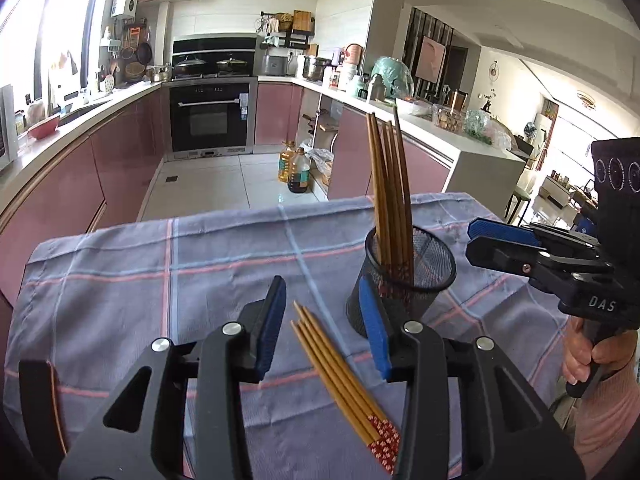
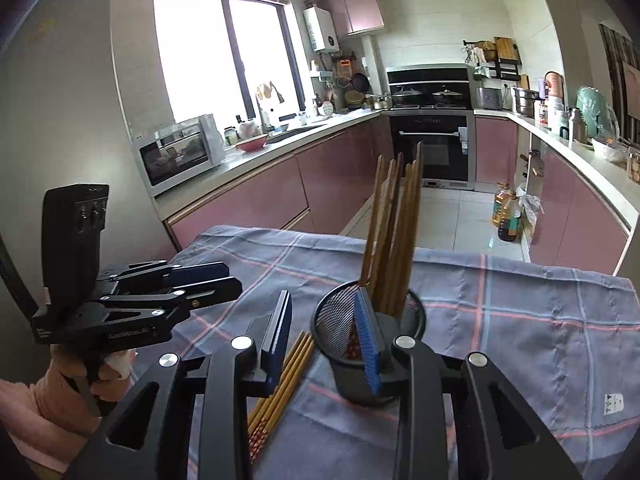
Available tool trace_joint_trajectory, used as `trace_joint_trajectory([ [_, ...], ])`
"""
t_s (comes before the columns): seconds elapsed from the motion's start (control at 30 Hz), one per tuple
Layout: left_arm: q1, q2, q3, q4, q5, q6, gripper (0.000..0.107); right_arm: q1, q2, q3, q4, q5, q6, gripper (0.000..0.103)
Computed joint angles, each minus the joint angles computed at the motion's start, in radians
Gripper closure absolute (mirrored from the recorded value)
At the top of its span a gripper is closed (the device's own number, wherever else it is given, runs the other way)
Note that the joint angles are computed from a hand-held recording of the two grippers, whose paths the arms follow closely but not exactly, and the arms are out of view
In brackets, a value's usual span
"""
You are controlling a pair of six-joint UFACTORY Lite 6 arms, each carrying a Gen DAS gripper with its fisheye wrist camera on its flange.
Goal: Organize utensils
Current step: 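Withdraw both open tools from the cup back to the chopstick pile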
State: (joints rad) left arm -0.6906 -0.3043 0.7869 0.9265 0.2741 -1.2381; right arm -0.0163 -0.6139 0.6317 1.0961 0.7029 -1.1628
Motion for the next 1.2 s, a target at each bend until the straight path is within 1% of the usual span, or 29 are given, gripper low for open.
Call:
trace_joint_trajectory([
  [0.03,-0.004,-0.012,-0.033,0.012,0.004,-0.024,0.067,0.035,-0.01,-0.029,-0.016,-0.022,0.017,0.07],
  [0.1,-0.007,-0.018,-0.092,0.015,-0.009,-0.051,0.065,0.124,-0.013,-0.09,-0.054,-0.098,0.066,0.069],
  [0.17,-0.025,-0.015,-0.151,0.074,-0.004,-0.13,0.064,0.18,0.026,-0.136,-0.05,-0.145,0.076,0.069],
  [0.23,-0.02,0.0,-0.188,0.067,-0.031,-0.149,0.064,0.234,0.077,-0.165,-0.04,-0.203,0.09,0.069],
  [0.27,-0.017,0.006,-0.207,0.085,-0.042,-0.178,0.064,0.249,0.102,-0.177,-0.019,-0.213,0.077,0.069],
  [0.3,-0.015,0.015,-0.226,0.145,-0.054,-0.249,0.064,0.265,0.121,-0.187,0.0,-0.231,0.064,0.069],
  [0.37,-0.003,0.024,-0.255,0.18,-0.086,-0.305,0.063,0.308,0.145,-0.2,0.004,-0.279,0.077,0.069],
  [0.4,0.0,0.03,-0.269,0.225,-0.096,-0.358,0.063,0.326,0.149,-0.207,0.01,-0.294,0.082,0.069],
  [0.43,-0.005,0.035,-0.282,0.293,-0.096,-0.433,0.063,0.344,0.144,-0.218,0.01,-0.312,0.092,0.069],
  [0.53,-0.011,0.038,-0.305,0.378,-0.102,-0.534,0.063,0.39,0.137,-0.227,-0.025,-0.359,0.147,0.069],
  [0.6,-0.024,0.038,-0.307,0.372,-0.089,-0.54,0.062,0.411,0.132,-0.233,-0.044,-0.377,0.173,0.069],
  [0.77,-0.031,0.038,-0.311,0.38,-0.087,-0.554,0.061,0.478,0.141,-0.235,-0.178,-0.449,0.317,0.069],
  [0.9,-0.042,0.029,-0.305,0.297,-0.083,-0.475,0.061,0.475,0.133,-0.242,-0.206,-0.458,0.349,0.069],
  [1.07,-0.04,0.041,-0.291,0.271,-0.099,-0.438,0.06,0.446,0.126,-0.242,-0.206,-0.434,0.348,0.07],
  [1.2,-0.048,0.084,-0.261,0.302,-0.113,-0.462,0.059,0.409,0.128,-0.244,-0.136,-0.405,0.272,0.07],
])
